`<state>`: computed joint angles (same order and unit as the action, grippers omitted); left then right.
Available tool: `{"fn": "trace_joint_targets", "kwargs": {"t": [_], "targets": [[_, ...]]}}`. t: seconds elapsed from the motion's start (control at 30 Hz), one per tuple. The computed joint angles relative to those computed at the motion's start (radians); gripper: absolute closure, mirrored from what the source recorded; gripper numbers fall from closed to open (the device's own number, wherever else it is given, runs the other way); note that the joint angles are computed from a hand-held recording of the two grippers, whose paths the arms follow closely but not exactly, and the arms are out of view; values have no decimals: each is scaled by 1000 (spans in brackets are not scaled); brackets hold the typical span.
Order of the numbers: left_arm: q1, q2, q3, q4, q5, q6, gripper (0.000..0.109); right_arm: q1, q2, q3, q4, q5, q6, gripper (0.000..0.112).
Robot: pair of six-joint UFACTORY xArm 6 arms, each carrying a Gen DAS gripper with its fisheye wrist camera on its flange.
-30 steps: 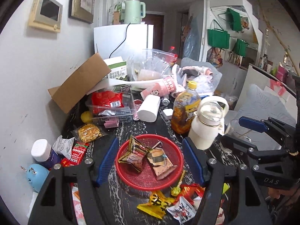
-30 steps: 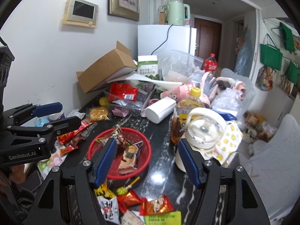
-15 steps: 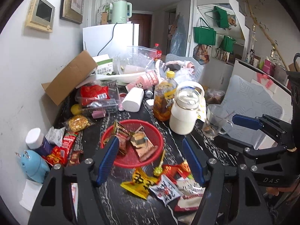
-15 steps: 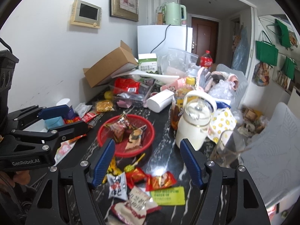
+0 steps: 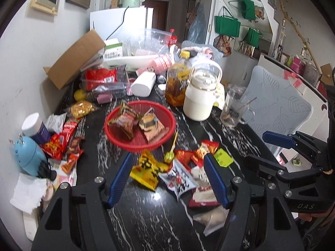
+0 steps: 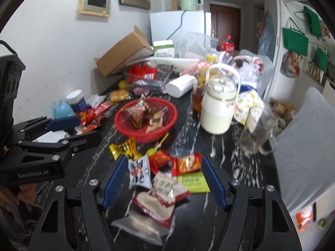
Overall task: Organize snacks
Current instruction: 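Withdraw both tools from the red basket back over the table, then grasp the clear bag of buns with the right tool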
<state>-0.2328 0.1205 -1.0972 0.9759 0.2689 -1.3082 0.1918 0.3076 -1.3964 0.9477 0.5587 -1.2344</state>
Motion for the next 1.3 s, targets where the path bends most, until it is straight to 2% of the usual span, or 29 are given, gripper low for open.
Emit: {"fn": "trace_joint_targets", "kwargs": {"t": [0.4,0.6,0.77,1.0,1.3], "targets": [[-21,-24,96,-74,25,42,40,4,-13,110,-81,-4,88,40],[-21,-25,143,-119,6,59,40,8,17,117,-107,21,145,40],[-19,-22,170,-142,-4,55,40,26,41,131,-153,-34,185,40],[-17,-14,196,-195,-20,76,40,21,60,142,-185,-10,236,40],[-34,-1,203,-237,-38,112,40,-6,25,205,-118,38,182,42]]}}
